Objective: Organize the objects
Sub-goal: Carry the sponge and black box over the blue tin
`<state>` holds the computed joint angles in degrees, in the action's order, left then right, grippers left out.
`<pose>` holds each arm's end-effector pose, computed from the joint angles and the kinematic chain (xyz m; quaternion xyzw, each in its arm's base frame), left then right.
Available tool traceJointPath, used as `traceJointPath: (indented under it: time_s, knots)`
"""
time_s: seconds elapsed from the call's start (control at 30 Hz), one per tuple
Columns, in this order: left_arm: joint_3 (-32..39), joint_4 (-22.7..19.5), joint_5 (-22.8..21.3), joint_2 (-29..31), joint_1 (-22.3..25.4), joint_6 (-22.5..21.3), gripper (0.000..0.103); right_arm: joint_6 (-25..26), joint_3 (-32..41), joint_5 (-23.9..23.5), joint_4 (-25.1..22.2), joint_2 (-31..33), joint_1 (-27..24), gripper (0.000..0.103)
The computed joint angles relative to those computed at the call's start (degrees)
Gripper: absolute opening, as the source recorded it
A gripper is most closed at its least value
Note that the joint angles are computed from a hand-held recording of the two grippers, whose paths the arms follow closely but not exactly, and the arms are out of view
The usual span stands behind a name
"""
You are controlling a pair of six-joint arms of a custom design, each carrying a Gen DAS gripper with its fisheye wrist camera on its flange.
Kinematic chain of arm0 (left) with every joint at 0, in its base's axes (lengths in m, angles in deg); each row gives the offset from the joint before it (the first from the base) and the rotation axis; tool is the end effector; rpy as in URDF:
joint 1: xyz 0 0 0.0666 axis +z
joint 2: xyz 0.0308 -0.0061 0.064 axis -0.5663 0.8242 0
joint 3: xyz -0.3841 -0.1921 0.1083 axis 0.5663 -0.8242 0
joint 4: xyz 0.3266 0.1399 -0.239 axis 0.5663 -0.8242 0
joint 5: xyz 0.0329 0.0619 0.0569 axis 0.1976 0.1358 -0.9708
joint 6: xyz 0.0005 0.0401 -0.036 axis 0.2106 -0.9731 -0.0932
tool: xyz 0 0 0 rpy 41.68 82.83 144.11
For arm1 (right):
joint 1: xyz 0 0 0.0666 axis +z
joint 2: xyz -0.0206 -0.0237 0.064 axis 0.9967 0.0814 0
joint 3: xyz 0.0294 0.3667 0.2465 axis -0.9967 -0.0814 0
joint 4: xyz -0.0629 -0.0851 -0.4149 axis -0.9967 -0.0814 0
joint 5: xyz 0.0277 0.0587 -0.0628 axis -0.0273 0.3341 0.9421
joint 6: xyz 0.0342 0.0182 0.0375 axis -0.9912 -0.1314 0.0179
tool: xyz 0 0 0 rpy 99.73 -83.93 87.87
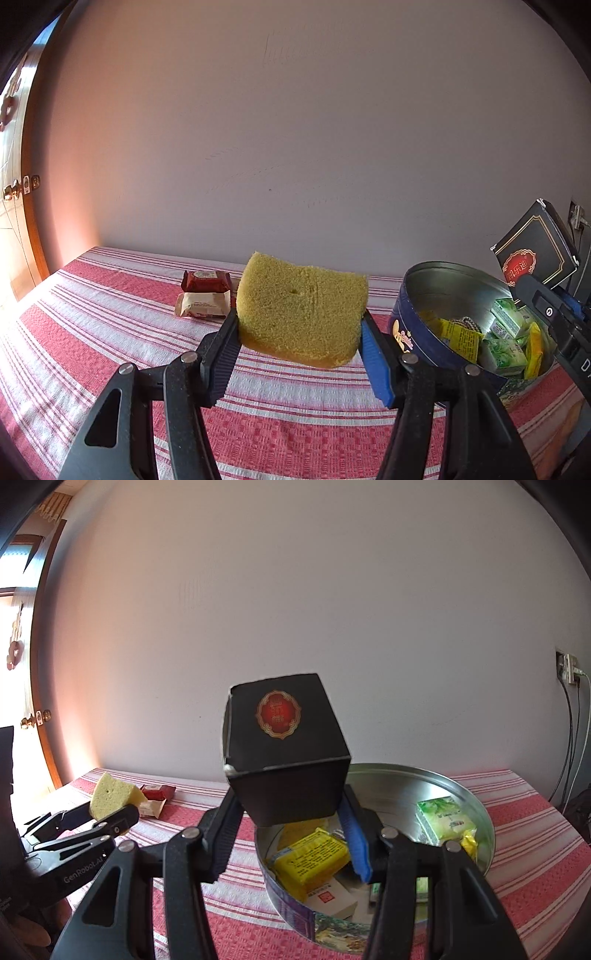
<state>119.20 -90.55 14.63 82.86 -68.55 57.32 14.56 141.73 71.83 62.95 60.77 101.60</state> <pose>0.4890 -0.2972 0.5180 -0.2257 0.8038 0.0949 0.5422 0.5600 0.1725 0.5504 -0.1969 0.7735 0.1833 0.5738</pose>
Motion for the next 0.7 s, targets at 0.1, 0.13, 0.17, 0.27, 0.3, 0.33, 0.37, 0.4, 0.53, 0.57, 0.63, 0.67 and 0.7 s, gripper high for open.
traceJointPath:
  time_s: [0.1,0.13,0.17,0.27,0.3,0.33,0.37,0.4,0.53,0.57,0.63,0.67,0.7]
  knots:
    - [1.8,2.0,0.4,1.3,-0.3,-2.6,0.062,-1.8,1.2,-1.8,-0.8,0.8,-1.8,0.052]
    - [2.4,2.8,0.8,1.7,-0.2,-3.6,0.062,-2.2,1.5,-2.2,-1.0,1.0,-2.3,0.052]
    - [3.0,3.4,1.1,2.2,-0.2,-4.4,0.062,-2.4,1.8,-2.5,-1.0,1.2,-2.7,0.052]
    - [5.1,5.1,2.1,3.9,-0.5,-6.9,0.062,-1.7,2.1,-2.5,-0.9,1.4,-4.2,0.052]
    - [5.8,5.5,2.5,4.4,-0.6,-7.6,0.062,-1.5,2.3,-2.3,-1.1,1.6,-4.5,0.052]
    - [6.4,5.7,3.0,5.0,-0.7,-8.0,0.062,-1.3,2.7,-2.2,-1.3,1.9,-4.9,0.052]
    - [7.1,6.0,3.5,5.6,-0.7,-8.5,0.062,-1.1,3.0,-1.9,-1.6,2.1,-5.2,0.052]
    - [7.7,6.3,3.9,6.2,-0.8,-9.1,0.062,-0.8,3.4,-1.5,-2.0,2.4,-5.5,0.052]
    - [10.7,6.6,5.5,8.8,-1.2,-11.1,0.062,-0.1,5.1,0.3,-3.4,3.8,-6.7,0.052]
    - [11.4,6.5,6.0,9.4,-1.1,-11.7,0.062,-0.1,5.6,0.7,-3.7,4.2,-7.1,0.052]
    - [13.0,6.1,6.9,10.6,-0.9,-12.3,0.062,0.1,6.0,2.0,-3.8,4.7,-7.9,0.052]
    - [13.6,6.2,7.3,11.1,-0.8,-12.4,0.062,0.1,6.4,3.1,-3.8,5.0,-8.1,0.052]
    - [14.3,6.2,7.9,11.6,-0.7,-12.5,0.062,0.1,6.7,4.1,-3.9,5.3,-8.3,0.052]
